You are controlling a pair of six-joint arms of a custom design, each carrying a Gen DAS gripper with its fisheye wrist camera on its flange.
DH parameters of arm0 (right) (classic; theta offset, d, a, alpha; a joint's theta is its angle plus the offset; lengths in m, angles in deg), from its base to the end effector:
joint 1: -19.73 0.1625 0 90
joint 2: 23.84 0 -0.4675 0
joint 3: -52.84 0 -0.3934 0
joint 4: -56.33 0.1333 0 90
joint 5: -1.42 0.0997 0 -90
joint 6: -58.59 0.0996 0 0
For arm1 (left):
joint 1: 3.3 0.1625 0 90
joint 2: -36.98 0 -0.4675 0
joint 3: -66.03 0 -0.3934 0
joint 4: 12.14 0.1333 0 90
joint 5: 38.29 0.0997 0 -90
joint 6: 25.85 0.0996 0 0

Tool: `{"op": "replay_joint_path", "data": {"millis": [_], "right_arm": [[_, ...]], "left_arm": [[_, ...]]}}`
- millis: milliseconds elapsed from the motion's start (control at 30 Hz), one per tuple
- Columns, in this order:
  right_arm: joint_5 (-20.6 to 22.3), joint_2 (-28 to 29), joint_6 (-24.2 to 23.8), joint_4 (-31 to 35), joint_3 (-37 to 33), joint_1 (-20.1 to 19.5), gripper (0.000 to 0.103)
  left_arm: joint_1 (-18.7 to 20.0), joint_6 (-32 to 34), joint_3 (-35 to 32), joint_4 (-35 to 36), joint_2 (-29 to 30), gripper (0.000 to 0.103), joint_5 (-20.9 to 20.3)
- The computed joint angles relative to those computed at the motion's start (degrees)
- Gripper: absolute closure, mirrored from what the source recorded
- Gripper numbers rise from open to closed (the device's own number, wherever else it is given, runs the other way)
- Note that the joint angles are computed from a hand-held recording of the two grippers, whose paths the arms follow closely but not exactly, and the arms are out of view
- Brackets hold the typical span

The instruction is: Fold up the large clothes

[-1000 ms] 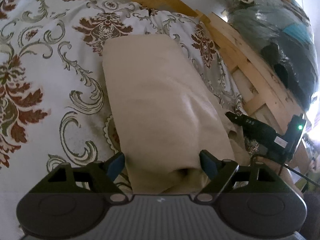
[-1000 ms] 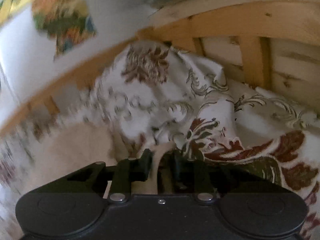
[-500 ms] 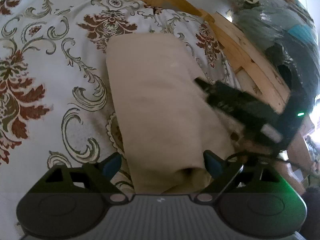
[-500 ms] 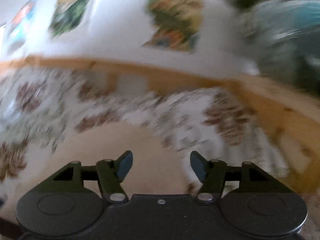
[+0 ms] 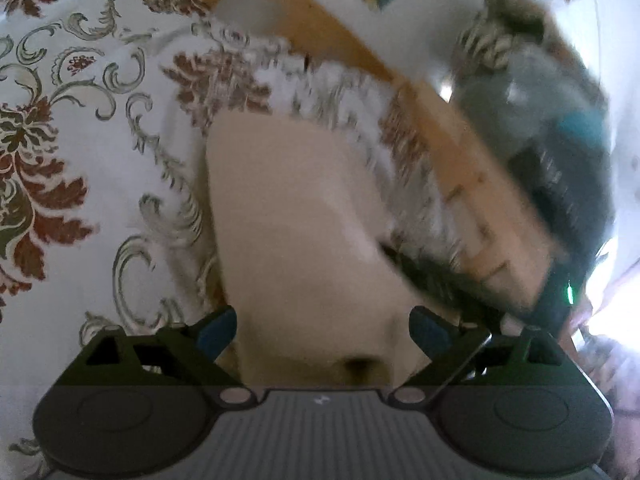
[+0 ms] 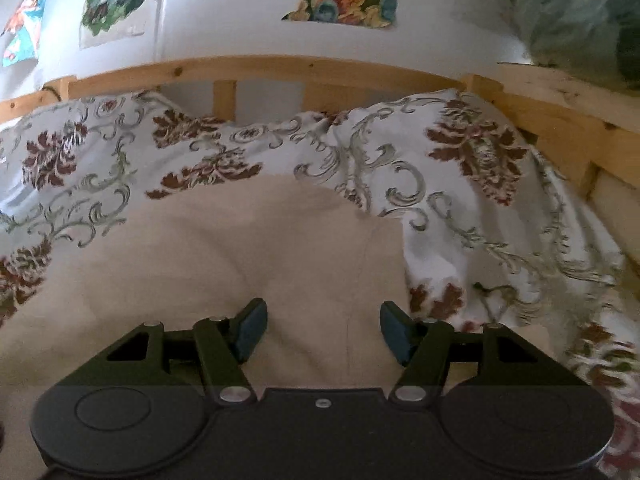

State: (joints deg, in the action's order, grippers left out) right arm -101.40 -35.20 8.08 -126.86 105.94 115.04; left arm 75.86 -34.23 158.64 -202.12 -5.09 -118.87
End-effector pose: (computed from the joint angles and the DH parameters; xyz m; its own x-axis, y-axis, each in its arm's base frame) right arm 0.1931 -0.8759 0.0101 -0.5831 -0.4264 0.6915 -0.7983 0.4583 -0.3906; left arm 0.0084 -0.7515 0.1839 -0.9995 -0.0303 0.0054 -0.0236 0.6411 -0.7671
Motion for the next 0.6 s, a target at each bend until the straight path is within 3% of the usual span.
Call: {"op": "replay_joint_path", "data": {"millis": [67,200,300,433,600], "right_arm": [[-1.96,-2.27,1.35,-2.62,3.78,0.52,0.009],[-9.30,-3.86,5.13,-9.77,6.70,1.93,0.007],[-9.12,-6.71,11.74,-11.53,11.14,1.29,0.001],[-8.24,-7.16,19.67,-6.16,9.57,-0.81,0.001],[-2.53,-8.23,31.26,8.83,7.25,-2.72,0.006]], "left_arm": [[0.36,-1.23,-1.28,0.20,0.47,0.008,-0.17],[1.09,-2.63,-4.25,4.38,1.35,0.008,0.09],[1.77,-2.87,-6.56,8.00,1.98,0.007,-1.80],[2.08,-2.67,-8.51,11.87,2.46,0.001,-1.75],[3.52,-3.90,-10.42,14.42,3.12,0.000,-5.76]]}}
